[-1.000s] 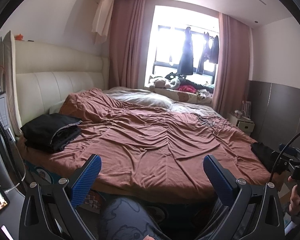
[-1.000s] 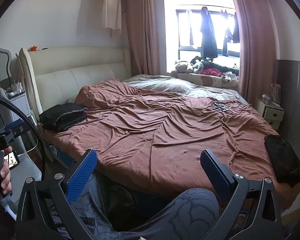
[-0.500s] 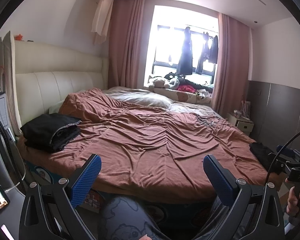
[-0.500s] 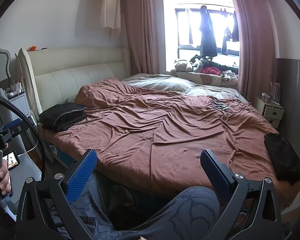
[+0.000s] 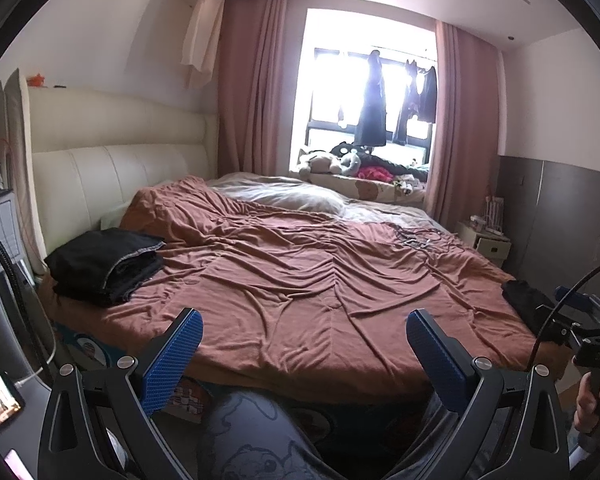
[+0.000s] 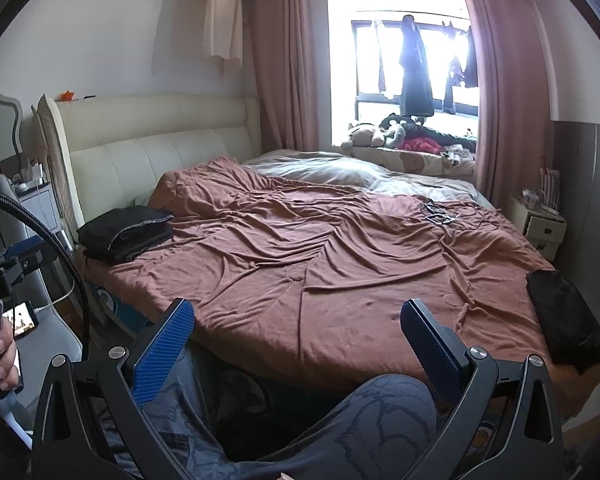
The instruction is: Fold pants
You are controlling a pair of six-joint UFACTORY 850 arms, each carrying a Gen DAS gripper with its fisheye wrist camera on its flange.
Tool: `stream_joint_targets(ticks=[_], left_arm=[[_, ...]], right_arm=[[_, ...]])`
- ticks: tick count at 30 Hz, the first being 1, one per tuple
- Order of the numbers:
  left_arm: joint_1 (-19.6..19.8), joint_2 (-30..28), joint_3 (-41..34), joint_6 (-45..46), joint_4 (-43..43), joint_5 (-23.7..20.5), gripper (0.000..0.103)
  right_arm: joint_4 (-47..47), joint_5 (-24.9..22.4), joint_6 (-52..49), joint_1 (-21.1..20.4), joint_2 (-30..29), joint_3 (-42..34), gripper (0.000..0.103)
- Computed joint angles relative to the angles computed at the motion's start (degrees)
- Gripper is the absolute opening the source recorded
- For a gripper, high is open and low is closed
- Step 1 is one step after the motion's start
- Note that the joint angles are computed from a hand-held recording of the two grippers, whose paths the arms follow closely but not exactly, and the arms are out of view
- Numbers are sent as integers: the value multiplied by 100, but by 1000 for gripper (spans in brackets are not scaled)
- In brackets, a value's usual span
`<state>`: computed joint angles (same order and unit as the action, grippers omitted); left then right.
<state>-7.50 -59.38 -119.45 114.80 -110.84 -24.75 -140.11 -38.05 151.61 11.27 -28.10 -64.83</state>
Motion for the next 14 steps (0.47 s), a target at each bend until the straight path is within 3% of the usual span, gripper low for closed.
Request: stream_joint_targets(ticks=[14], left_arm=[[-4,37,53,-94,33,-5,103]], right_arm=[[112,93,-20,-10,24,-26,103]])
